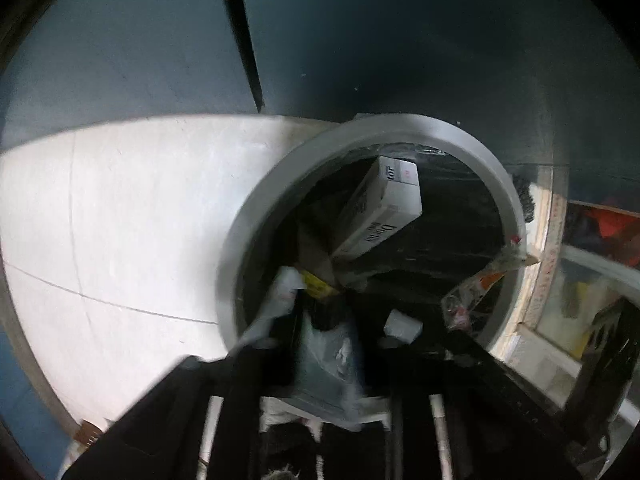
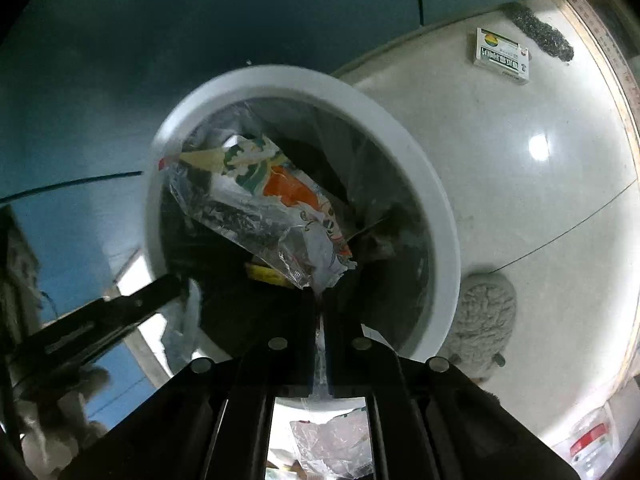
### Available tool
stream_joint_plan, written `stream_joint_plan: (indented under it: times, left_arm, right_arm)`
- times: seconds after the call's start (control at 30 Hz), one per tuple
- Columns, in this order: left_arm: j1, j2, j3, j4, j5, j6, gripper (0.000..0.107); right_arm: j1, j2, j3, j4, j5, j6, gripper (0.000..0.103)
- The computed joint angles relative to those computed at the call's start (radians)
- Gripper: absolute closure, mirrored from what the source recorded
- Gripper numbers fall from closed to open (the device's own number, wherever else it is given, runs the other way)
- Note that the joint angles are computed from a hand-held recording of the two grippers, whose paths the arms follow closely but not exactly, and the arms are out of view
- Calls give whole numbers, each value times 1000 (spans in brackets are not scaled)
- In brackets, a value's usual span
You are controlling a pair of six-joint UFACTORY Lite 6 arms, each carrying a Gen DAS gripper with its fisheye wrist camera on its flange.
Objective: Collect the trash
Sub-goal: 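Carry both items over the white bin and release them inside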
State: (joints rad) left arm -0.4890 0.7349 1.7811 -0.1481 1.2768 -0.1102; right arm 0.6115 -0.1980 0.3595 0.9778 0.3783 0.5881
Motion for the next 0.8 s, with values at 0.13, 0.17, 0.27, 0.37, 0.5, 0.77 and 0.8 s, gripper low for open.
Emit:
stream_joint_plan:
  times: [0.13,0.17,0.27,0.37,0.5,0.77,0.8]
  left_arm:
    - [-1,-50,-26,43,-32,-13,34]
    - [9,-55,-29,42,-34,-11,34]
    - [19,-78,-44,68,-29,-31,29]
    - [28,-112,-82,99,-39,-17,4]
    - [36,-186,-137,163,-32,-10,4]
    - [25,-446,-282,221,22,0,4]
    - [18,-481,-280,219,55,-3,4]
  right_arm:
    - [-13,8,34,-94,29,62,67]
    - [-11,4,45,-152,39,113,50]
    - [-21,-29,65,-276,76,214,43]
    - [-38,-75,67,-326,110,251,41]
    - [-17,-120,111,-496,188,399,20]
    - [145,-108,309,-817,511,678,0]
    - [165,-113,342,-835,563,702,0]
